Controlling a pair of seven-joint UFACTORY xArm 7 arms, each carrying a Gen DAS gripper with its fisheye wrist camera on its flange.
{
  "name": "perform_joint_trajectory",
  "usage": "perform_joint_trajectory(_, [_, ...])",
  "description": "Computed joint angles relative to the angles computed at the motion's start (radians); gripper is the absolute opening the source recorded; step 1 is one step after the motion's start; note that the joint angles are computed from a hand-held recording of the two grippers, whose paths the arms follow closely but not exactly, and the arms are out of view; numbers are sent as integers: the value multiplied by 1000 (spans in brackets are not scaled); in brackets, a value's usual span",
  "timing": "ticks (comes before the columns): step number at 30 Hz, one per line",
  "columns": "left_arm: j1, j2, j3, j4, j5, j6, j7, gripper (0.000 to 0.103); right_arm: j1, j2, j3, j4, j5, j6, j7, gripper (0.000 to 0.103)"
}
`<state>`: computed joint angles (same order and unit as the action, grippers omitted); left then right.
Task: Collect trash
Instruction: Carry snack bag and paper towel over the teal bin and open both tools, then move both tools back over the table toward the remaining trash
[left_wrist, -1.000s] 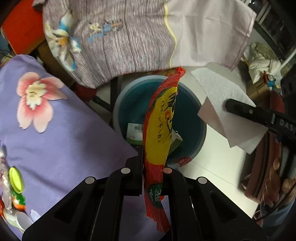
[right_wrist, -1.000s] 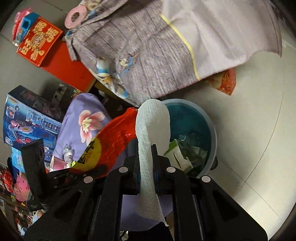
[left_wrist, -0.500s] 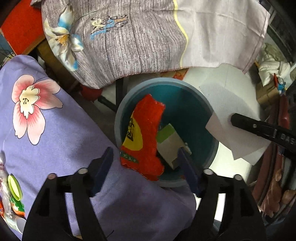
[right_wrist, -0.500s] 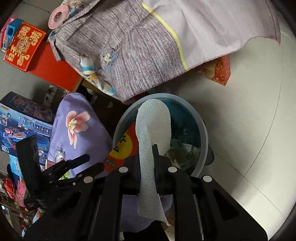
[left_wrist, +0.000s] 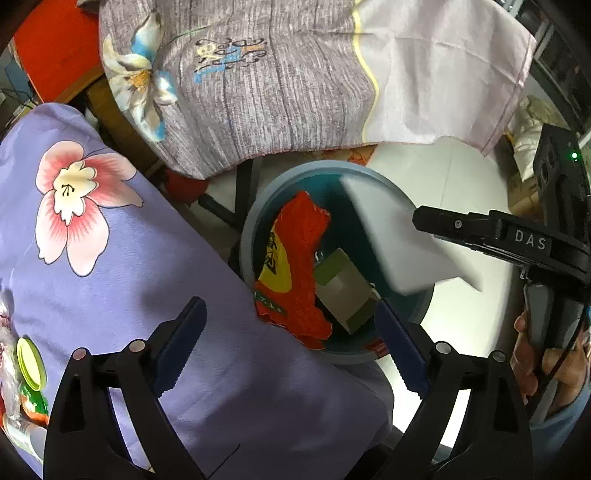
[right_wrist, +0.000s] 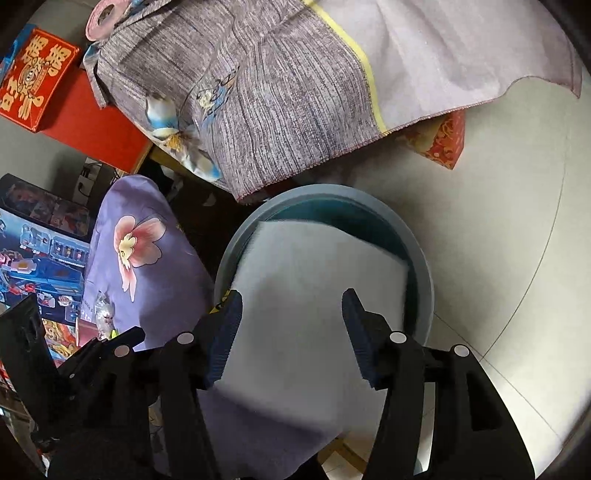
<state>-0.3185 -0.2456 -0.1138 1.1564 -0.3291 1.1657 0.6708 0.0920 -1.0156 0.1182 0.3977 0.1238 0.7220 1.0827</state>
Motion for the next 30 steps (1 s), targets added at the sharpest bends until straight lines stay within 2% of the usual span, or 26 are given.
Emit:
perform_joint_trajectory(10, [15, -7, 17, 14, -20, 26, 12, 94, 13, 19, -5, 9, 25, 20, 21, 75])
perform_joint_trajectory(20, [54, -36, 55, 11, -41, 36, 33, 96, 43, 86, 21, 79, 34, 43, 43, 76])
perform_joint_trajectory(30, [137, -52, 123, 27, -46, 61, 75, 96, 84, 226, 71, 200, 15, 17, 68, 76])
